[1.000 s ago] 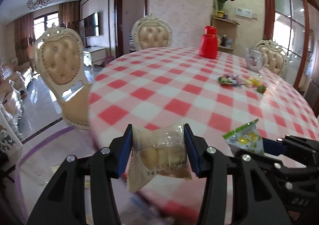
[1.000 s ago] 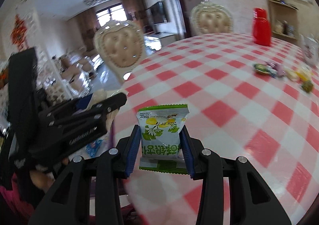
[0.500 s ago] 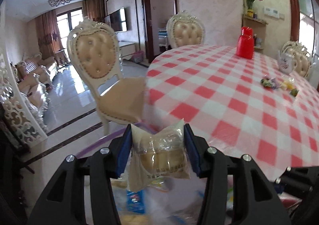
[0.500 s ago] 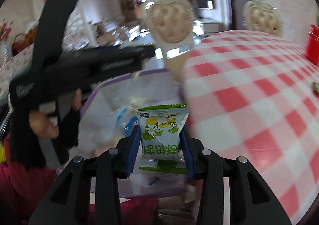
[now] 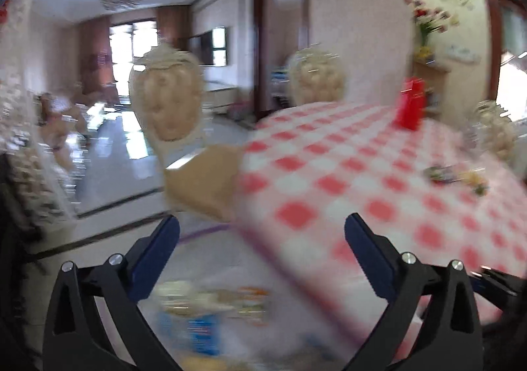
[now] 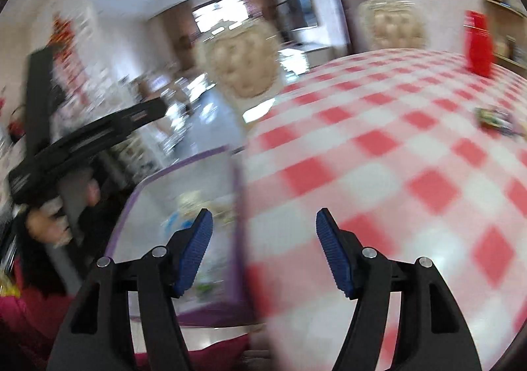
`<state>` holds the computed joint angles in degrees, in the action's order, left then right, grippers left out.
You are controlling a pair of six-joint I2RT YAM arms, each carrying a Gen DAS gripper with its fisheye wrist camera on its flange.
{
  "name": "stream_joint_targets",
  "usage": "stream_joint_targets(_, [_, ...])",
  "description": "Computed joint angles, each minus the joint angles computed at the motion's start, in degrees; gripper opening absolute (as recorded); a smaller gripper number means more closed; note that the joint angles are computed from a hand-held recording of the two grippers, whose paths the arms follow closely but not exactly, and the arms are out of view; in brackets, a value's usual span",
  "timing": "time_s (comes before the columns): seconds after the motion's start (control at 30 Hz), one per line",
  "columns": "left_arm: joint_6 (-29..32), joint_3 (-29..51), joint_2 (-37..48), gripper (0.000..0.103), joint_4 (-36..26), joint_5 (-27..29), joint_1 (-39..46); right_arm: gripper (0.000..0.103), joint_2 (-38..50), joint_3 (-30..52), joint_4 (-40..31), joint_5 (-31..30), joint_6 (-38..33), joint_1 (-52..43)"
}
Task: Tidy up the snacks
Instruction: 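Grasp the green-yellow pouch with the right gripper while the left gripper grasps the green garlic snack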
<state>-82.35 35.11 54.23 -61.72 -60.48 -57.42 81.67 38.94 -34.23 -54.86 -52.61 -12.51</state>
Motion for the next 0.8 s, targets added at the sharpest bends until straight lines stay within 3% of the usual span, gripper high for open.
stream_joint_targets(0.1, [17.6,1.9,5.0,0.101,21.9,3.9,1.0,0.071,5.7,5.0,5.5,0.7,5.3,-7.6])
stream_joint_targets(0.17, [31.5,2.9,10.4,0.101,40.3,9.4,4.0,0.072,10.2,8.8,11.8,2.2,11.7,-11.5])
stream_joint_targets(0.27, [39.4,12.4,26.8,0.101,53.6,17.2,9.4,0.079,17.5,15.2,18.8,5.0,19.7,-16.1])
stream_joint_targets(0.33, [41.2,20.2,37.8,0.101,57.9,21.7,12.2,0.080,24.3,22.1,20.0,5.5,22.9,-19.3])
stream_joint_targets(0.53, [42.6,45.6,65.1,0.101,58.7,29.6,17.3,0.081,42.5,44.7,14.8,10.2,28.1,-23.0])
stream_joint_targets(0.67, [40.2,66.8,80.0,0.101,50.7,33.4,21.2,0.081,54.1,63.7,7.6,14.8,32.9,-21.6])
stream_joint_targets(0.8, [36.7,78.8,86.9,0.101,46.1,34.8,24.0,0.081,63.2,80.3,2.3,18.5,34.7,-17.5])
